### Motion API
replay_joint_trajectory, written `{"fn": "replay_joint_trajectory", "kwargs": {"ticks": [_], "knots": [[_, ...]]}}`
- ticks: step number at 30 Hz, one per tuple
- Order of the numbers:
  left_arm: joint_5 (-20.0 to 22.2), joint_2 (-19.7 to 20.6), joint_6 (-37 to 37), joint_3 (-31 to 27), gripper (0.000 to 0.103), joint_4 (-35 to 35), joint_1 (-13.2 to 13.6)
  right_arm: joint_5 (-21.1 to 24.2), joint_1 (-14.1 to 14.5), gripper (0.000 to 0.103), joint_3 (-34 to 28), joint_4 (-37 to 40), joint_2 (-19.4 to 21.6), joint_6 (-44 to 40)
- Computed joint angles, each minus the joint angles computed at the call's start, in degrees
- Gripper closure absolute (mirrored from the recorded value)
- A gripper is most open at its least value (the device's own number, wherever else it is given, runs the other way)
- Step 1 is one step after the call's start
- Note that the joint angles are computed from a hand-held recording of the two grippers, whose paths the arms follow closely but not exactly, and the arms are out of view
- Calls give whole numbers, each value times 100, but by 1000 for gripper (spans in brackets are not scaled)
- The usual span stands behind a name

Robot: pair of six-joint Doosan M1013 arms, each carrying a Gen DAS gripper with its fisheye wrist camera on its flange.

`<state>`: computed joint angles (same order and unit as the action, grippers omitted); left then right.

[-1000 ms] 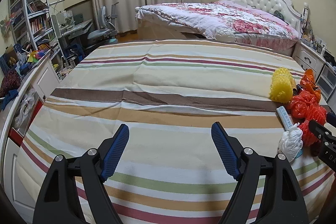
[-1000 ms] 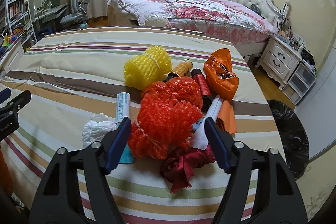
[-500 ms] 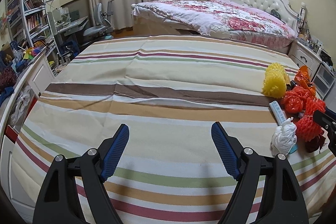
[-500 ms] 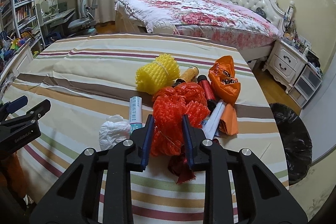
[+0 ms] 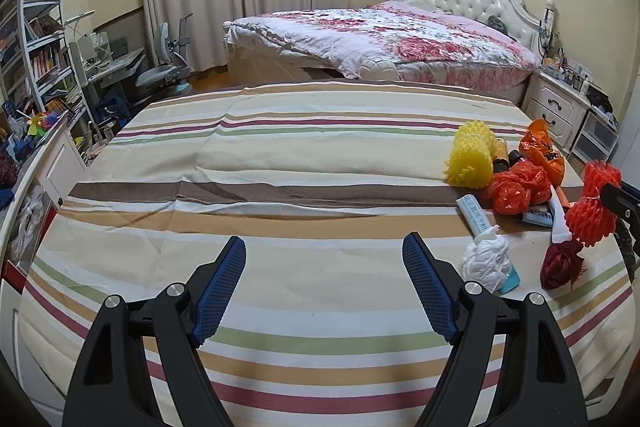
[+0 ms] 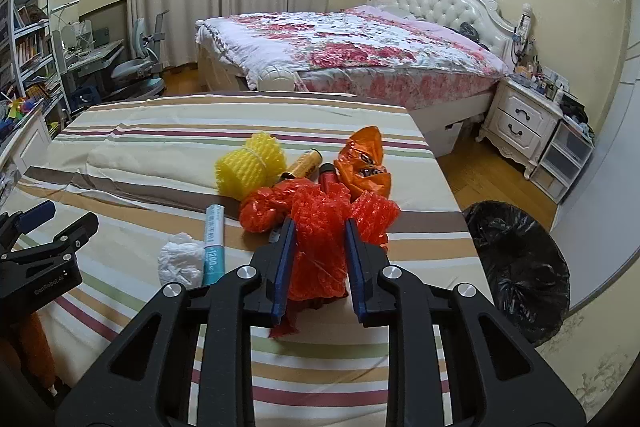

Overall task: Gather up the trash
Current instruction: 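Grasp the yellow foam net with the left gripper while the right holds the red mesh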

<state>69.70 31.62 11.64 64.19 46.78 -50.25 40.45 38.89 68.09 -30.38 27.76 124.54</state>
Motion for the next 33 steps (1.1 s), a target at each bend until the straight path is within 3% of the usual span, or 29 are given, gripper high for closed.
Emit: {"fn": "replay_joint_trajectory", "kwargs": {"ticks": [14, 33], "knots": [[-116, 422, 613, -702, 25, -205, 40, 123, -281, 81, 180, -148, -51, 497], [13, 1296, 1690, -2195, 25, -873, 381, 201, -601, 81, -424, 349, 403, 85]]}}
